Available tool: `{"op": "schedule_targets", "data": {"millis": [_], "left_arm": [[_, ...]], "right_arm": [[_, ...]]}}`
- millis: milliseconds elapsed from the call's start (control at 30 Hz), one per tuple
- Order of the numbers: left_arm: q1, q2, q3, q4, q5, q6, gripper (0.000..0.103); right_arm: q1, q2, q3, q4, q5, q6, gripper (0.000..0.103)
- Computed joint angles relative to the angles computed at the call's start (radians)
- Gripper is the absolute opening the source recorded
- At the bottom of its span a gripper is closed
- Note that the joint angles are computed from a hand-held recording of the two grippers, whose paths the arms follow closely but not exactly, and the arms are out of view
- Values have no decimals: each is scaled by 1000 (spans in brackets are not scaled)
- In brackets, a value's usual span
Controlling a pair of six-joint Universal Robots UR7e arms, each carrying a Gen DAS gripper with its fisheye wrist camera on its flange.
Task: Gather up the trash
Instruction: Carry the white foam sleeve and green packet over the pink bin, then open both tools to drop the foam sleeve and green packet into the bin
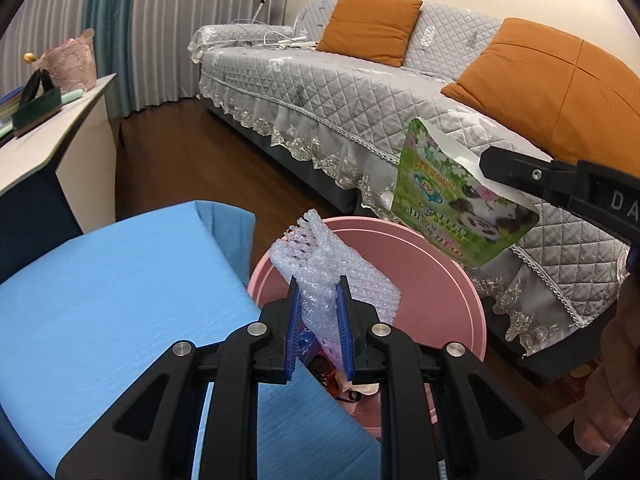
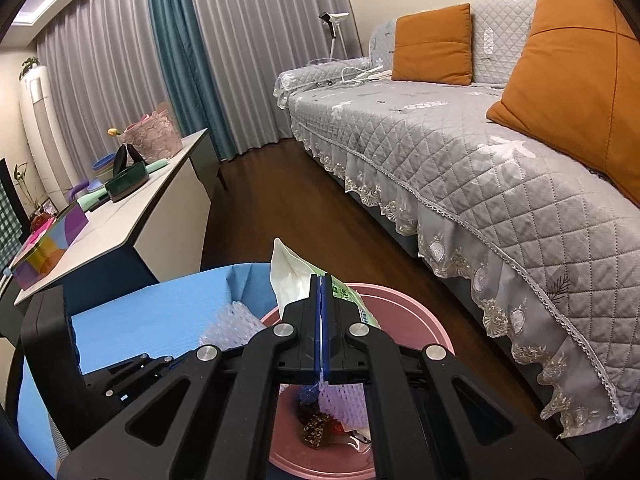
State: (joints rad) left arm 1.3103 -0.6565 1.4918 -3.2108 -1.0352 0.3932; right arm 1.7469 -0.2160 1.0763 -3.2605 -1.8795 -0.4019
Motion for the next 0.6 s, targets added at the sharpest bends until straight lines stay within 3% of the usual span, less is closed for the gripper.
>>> {"op": "schedule_targets", "data": {"millis": [167, 233, 267, 300, 333, 367, 400, 433, 600], "left_arm": [[1, 0, -3, 24, -18, -5, 20], [0, -2, -3, 45, -21, -6, 36], [-2, -2, -4, 48, -12, -5, 55], [-4, -2, -1, 37, -3, 0, 62], [-5, -4, 4, 28, 2, 3, 62], [-5, -10, 9, 24, 5, -1, 62], [-4, -16, 14, 22, 6, -7, 62], [-4, -20, 17, 18, 9, -11, 62], [-10, -59, 56, -51, 44, -28, 74]], "right_arm": [[0, 0, -3, 3, -5, 1, 1], [1, 1, -11, 24, -17, 4, 2], [2, 2, -15, 29, -29, 6, 3], [3, 3, -20, 34, -44, 12, 5], [3, 3, -25, 41, -62, 25, 9], [2, 2, -26, 43, -69, 37, 24], [3, 1, -26, 43, -76, 48, 46], [5, 0, -26, 37, -88, 61, 54], [18, -12, -17, 46, -105, 86, 66]]}}
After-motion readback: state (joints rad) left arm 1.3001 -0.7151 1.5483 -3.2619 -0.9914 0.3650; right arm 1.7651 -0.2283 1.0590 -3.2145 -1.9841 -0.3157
